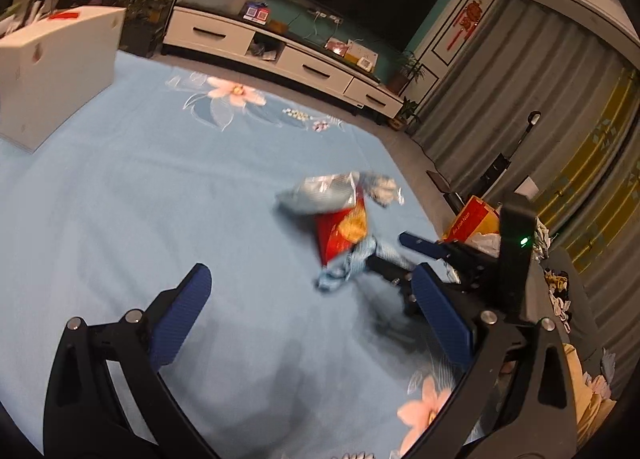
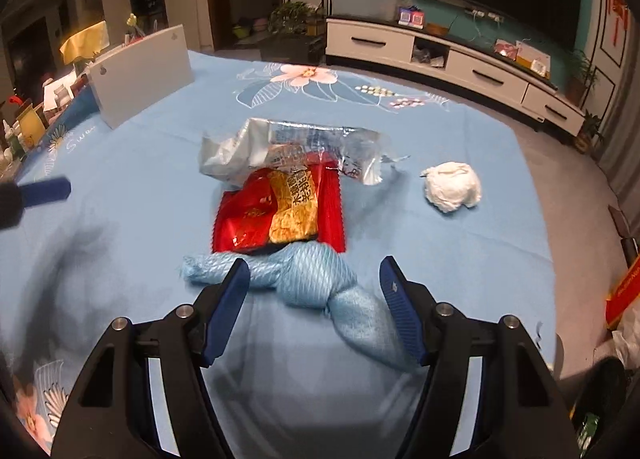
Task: Collect trash
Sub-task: 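Grasp the blue knotted cloth with the right tool while the left tool grasps the clear plastic bag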
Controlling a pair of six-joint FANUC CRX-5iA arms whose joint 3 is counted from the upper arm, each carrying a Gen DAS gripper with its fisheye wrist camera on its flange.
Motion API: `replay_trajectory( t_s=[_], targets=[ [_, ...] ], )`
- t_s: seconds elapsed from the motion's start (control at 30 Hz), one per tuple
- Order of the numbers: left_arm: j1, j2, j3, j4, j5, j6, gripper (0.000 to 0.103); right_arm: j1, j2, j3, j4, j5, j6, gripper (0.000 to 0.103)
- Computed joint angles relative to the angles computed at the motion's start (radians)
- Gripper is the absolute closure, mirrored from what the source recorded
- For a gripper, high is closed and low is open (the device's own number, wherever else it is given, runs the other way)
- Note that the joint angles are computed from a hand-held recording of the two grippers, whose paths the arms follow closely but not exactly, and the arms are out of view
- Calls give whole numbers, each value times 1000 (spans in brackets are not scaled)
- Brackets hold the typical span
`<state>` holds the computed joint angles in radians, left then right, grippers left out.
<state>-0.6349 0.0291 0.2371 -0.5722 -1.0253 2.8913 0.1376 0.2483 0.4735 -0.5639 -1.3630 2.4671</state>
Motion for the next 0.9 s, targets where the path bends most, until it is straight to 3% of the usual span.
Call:
replay_trajectory(
  t_s=[0.13,0.17,0.3,0.63,0.73,0.8,0.9],
  targets=[
    [37,36,29,31,27,-61,3,-3,33,39,-21,-58,7,68],
    [42,44,36,32,35,-74,3,-4,27,32,-22,-56,15,70],
    [58,82,72,41,47,-126,3,-26,18,31,-27,-83,-6,73],
    [126,222,219,86,14,-305,5,-221,13,83,-196,-185,-62,73],
    [151,243,222,124,29,-333,22,-240,10,81,-202,-187,-66,73],
    [169,247,209,164,46,-356,47,-247,11,81,-203,-190,-70,73],
    [172,231,175,164,78,-328,53,-247,11,78,-194,-185,-81,73]
  ],
)
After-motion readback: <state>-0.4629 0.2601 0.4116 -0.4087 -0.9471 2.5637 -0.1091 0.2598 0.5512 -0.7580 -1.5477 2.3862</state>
